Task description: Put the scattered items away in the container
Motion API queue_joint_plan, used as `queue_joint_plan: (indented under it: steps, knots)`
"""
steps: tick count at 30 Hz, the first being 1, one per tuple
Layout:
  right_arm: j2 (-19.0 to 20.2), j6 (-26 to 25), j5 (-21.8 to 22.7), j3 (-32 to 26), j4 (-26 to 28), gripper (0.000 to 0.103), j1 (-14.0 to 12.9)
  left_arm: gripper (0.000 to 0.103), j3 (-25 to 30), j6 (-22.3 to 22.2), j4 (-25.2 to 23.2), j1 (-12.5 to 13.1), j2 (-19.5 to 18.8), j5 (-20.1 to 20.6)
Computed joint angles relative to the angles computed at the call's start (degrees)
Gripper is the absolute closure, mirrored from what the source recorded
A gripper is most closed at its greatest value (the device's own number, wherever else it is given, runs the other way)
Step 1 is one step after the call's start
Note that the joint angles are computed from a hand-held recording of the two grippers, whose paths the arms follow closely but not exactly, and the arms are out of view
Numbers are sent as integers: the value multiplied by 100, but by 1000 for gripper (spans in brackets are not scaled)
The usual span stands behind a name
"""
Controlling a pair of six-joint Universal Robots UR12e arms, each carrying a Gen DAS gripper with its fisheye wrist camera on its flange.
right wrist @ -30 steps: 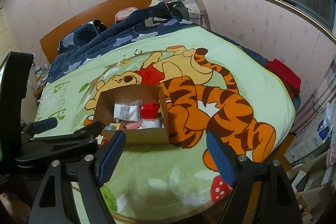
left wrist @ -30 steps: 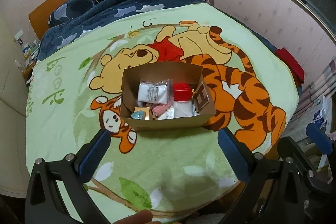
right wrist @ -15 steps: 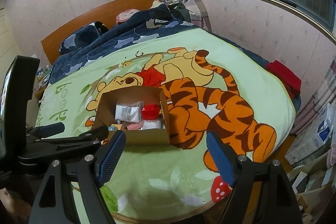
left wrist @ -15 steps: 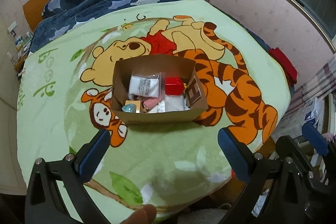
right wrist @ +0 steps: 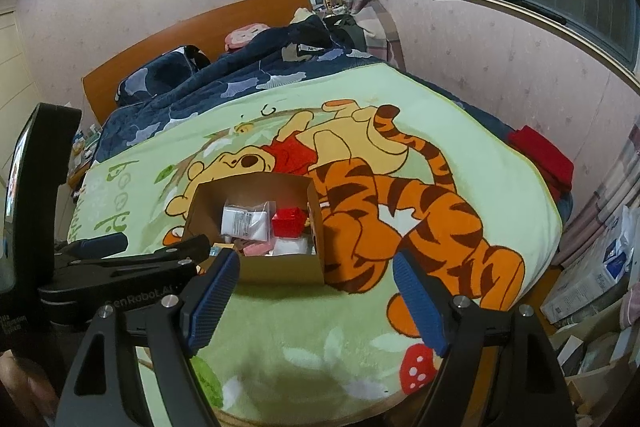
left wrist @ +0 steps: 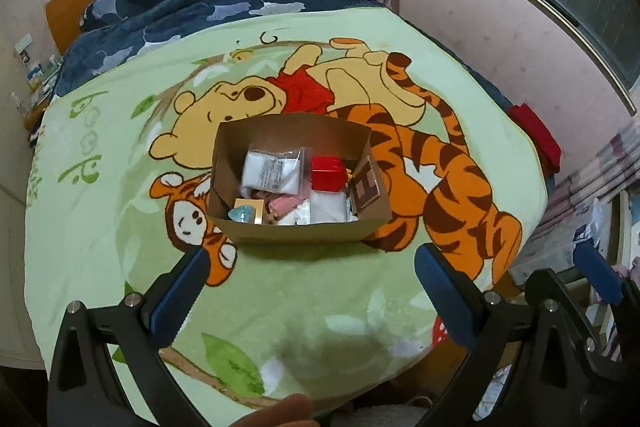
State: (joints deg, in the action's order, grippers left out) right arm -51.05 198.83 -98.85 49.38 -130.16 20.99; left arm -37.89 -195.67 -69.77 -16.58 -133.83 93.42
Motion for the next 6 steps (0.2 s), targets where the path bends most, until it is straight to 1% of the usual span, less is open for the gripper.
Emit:
queue_joint_plan:
  steps: [6]
  knots:
    - [7, 0, 2, -21, 58, 22, -9, 0, 58, 71, -65, -48, -40, 160]
